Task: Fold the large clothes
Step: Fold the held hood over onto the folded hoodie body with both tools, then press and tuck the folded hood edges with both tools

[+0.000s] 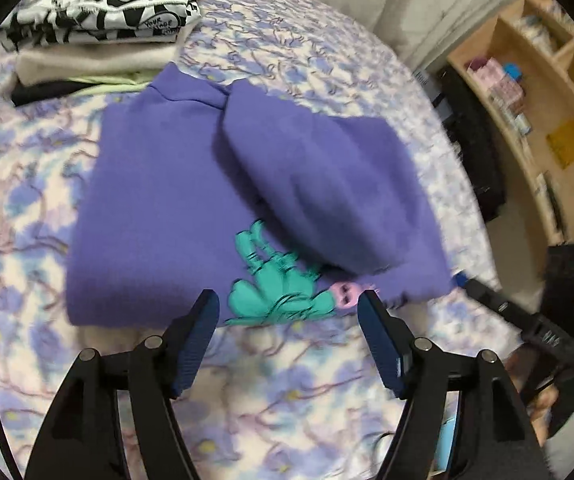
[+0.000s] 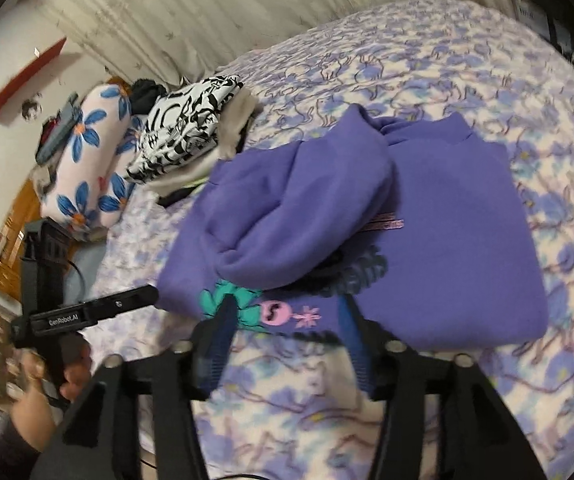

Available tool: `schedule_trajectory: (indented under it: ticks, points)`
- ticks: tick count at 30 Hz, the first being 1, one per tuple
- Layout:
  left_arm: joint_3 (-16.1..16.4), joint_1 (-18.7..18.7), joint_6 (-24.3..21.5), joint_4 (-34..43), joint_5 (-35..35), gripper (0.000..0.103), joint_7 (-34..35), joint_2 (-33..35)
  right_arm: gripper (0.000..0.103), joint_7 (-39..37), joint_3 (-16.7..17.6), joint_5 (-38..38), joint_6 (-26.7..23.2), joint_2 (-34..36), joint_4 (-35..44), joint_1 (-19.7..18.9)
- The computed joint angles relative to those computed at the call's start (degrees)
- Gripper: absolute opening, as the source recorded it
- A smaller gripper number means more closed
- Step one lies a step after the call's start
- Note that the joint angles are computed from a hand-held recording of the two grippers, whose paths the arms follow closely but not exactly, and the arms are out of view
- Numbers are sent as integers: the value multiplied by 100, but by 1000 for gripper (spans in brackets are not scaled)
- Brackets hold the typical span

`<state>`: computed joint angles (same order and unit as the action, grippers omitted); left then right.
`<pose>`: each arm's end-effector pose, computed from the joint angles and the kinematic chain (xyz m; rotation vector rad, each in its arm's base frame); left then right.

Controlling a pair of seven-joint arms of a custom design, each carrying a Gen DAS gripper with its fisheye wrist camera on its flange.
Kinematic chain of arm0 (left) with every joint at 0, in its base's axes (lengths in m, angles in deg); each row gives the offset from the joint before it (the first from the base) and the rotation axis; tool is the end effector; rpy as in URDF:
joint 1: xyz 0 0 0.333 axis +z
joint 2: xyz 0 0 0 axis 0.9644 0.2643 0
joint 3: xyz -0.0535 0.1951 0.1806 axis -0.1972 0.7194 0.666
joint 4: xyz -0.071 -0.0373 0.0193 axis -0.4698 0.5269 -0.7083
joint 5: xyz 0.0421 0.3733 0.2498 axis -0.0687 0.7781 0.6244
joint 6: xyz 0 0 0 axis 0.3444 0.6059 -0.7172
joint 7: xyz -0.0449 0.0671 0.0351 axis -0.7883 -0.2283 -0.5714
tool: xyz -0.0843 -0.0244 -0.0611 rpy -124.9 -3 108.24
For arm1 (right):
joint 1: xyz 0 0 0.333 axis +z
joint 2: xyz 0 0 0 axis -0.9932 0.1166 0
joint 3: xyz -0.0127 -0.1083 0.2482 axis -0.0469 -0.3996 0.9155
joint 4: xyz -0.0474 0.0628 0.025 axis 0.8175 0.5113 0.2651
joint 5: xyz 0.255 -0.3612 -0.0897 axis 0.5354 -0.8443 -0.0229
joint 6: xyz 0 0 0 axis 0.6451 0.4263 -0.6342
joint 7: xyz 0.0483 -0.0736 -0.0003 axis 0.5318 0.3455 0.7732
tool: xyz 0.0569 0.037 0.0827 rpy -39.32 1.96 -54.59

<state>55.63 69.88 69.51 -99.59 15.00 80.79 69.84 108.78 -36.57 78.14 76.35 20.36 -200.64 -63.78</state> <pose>0.6895 -0.2548 0.3994 1.6524 -2.2287 0.9070 0.5690 0.2307 0.3998 -1.4197 1.9422 -0.0561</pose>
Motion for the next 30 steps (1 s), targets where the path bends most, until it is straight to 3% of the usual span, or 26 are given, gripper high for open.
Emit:
schedule_trajectory:
  ticks: [3, 6, 9, 16, 17, 18, 19, 21, 24, 26, 28, 30]
  points:
    - [-86, 88, -78, 349, -367, 70, -100, 378, 57, -724, -51, 1397, -60, 388, 347, 38]
    - [-214, 186, -508, 1179, -645, 70, -295, 1143, 58, -1529, 87, 3043, -207, 790, 726, -165]
    - [-261, 100, -593, 1888, -512, 70, -506, 1764, 58, -2098, 238, 4058, -279, 1116, 1045, -389]
    - [-487, -111, -862, 3450, -164, 70, -725, 3056, 57, -2282, 453, 4238, -495, 1859, 1802, -710]
    - [-509, -140, -839, 3556, -128, 63, -770, 3150, 57, -2194, 457, 4092, -496, 1959, 1901, -714]
    - [-540, -152, -758, 3569, -111, 39, -767, 3179, 57, -2147, 465, 3908, -456, 2036, 1981, -708]
    - [-501, -208, -617, 3530, -18, 28, -811, 3137, 53, -2114, 455, 3605, -346, 2086, 2042, -669]
    - [-475, -222, -31, 3053, 74, 15, -775, 2802, 27, -2114, 473, 3099, -143, 2098, 2078, -641]
    - [-688, 18, 998, 1943, -154, 12, -229, 2043, 22, -3368, 978, 3816, 557, 1933, 1917, -950]
    - [-720, 83, 1573, 1219, -229, 11, 61, 1540, 22, -3920, 1124, 4153, 881, 1830, 1748, -1001]
    - [-610, 9, 1879, 677, -87, 10, 108, 1184, 22, -3232, 784, 3382, 1058, 1723, 1369, -655]
    - [-430, -155, 2157, 200, 228, 9, -32, 950, 22, -1878, 253, 2122, 935, 1694, 994, -221]
